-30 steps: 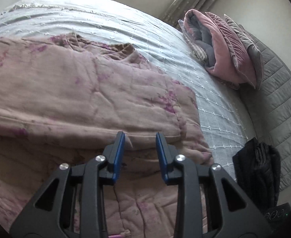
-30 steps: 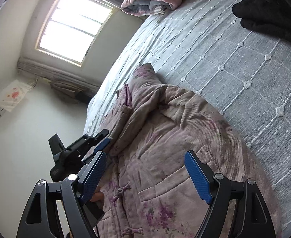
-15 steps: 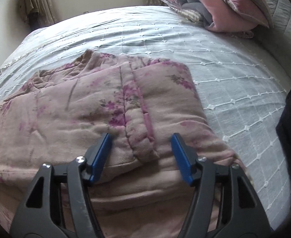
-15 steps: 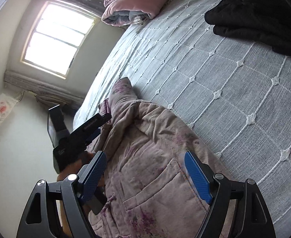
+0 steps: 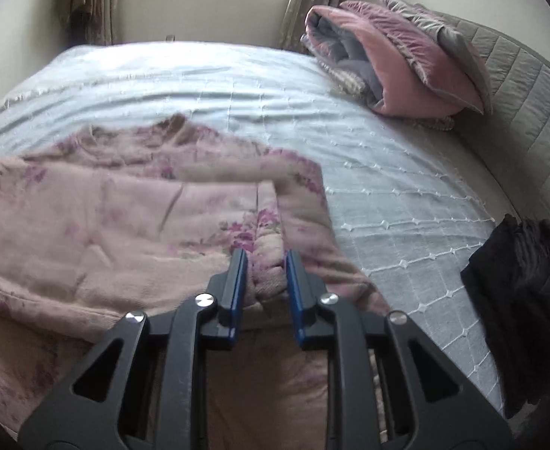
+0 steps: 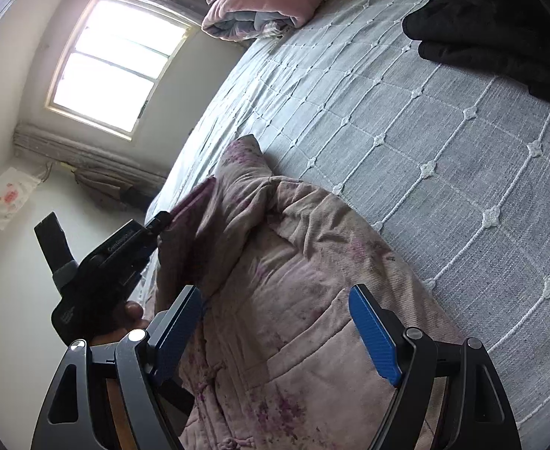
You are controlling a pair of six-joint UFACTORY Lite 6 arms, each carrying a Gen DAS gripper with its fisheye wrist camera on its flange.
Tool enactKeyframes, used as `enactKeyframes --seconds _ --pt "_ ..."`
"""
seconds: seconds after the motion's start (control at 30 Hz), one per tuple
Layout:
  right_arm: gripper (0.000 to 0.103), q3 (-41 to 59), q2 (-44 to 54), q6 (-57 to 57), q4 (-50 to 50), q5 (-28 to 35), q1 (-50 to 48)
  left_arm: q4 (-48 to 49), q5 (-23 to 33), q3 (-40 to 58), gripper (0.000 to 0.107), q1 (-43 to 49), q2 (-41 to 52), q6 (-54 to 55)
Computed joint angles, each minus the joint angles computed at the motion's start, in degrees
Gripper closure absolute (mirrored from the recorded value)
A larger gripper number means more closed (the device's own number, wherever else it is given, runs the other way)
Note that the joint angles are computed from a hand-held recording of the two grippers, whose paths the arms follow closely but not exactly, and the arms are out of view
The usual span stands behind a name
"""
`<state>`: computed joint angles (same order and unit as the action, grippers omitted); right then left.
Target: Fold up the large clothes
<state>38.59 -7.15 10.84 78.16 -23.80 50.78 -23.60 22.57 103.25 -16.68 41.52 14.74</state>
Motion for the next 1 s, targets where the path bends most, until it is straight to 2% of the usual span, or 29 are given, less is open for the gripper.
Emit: enactKeyframes --seconds 0.1,0.17,0.23,0.3,0.37,0.43,0.57,0.7,0.73,0.8,0.87,0.93,1.0 --pt "0.021 1.0 1.5 -1.3 0.6 1.6 -0.5 -11.7 5.1 4.9 0.082 2.7 8.1 8.8" --pt "0.021 1.8 2.7 -1.6 0.0 3.3 -1.2 -20.3 3.4 -0.9 0.082 3.4 4.8 18.2" --pt "0.021 2.6 3.5 -1.0 -1.6 4.6 -1.7 -25.2 4.5 -5.7 0.081 4.1 0.4 24.3" --pt "0.021 3.1 3.7 -2.8 -0.7 4.4 -1.6 -27.2 8.1 -8.3 0.071 5.7 -2.9 26.6" --pt "0.021 3.3 3.7 -4.3 0.5 4.1 -1.4 -29.4 11.5 -11.8 0.066 8.1 -7.3 28.5" --pt "0.021 3.1 3.9 -3.9 0.2 4.5 -1.7 -31.1 15.4 -15.4 0.065 11.9 -12.1 30.6" --pt "0.021 2.1 3.3 -1.0 -2.6 5.6 -2.2 -29.7 22.9 -23.5 0.052 24.8 -22.9 33.5" --pt "0.021 3.3 4.0 -5.5 1.0 5.7 -1.9 -32.4 31.1 -27.4 0.052 46.0 -28.7 39.9" --pt "0.021 4.0 4.7 -6.5 1.6 6.1 -2.1 -32.7 31.3 -28.4 0.052 50.3 -29.6 41.5" --pt "0.021 5.4 5.9 -10.0 4.3 6.8 -2.1 -29.4 30.5 -28.6 0.041 57.7 -29.6 43.4" --pt "0.021 6.5 6.7 -13.9 7.4 6.7 -1.9 -26.0 28.8 -28.2 0.037 62.4 -28.1 45.1" --pt "0.021 7.9 7.2 -21.1 13.8 5.4 -1.1 -23.5 27.5 -28.0 0.037 66.9 -26.0 46.5" --pt "0.021 9.6 7.7 -29.4 20.9 3.0 0.0 -22.7 29.6 -27.0 0.036 70.8 -23.2 49.0"
